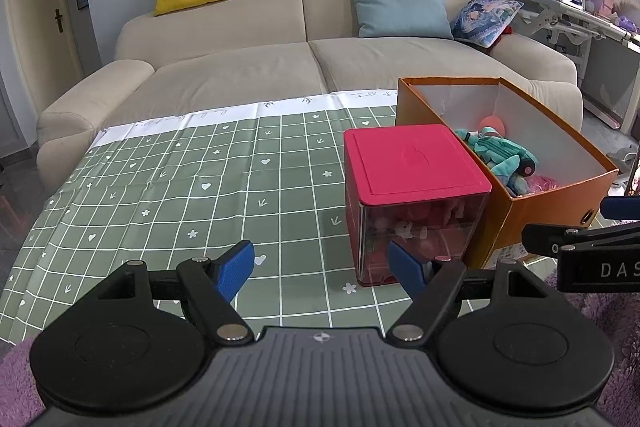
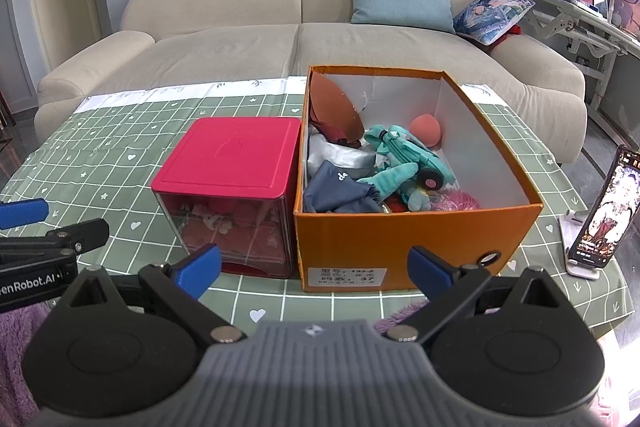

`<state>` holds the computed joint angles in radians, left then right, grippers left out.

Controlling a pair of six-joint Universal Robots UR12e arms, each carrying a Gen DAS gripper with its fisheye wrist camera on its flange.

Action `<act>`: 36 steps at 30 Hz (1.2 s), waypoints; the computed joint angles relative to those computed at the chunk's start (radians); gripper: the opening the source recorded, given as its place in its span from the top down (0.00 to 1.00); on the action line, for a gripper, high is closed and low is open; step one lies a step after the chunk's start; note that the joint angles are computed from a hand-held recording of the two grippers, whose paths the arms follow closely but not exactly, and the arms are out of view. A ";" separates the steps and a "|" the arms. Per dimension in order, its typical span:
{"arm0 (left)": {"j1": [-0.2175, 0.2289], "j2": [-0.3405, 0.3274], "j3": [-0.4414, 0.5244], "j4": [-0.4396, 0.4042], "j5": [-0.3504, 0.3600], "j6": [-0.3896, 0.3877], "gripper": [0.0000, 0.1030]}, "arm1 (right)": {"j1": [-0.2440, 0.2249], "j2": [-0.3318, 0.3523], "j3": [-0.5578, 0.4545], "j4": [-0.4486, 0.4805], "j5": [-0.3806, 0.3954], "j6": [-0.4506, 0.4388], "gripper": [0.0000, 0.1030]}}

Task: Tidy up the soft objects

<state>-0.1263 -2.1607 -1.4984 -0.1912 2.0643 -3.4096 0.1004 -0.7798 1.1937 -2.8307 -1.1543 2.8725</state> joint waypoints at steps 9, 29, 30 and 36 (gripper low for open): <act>0.000 -0.001 0.002 -0.001 -0.001 0.009 0.13 | 0.000 0.000 0.001 -0.002 0.001 0.003 0.05; -0.001 -0.004 0.007 -0.002 0.003 0.016 0.13 | 0.000 -0.001 0.002 -0.001 0.000 0.004 0.05; -0.001 -0.005 0.008 -0.001 0.005 0.018 0.13 | 0.000 -0.001 0.002 -0.001 0.000 0.004 0.05; -0.003 -0.007 0.011 -0.003 0.007 0.021 0.13 | 0.000 0.000 0.000 0.001 0.001 0.004 0.05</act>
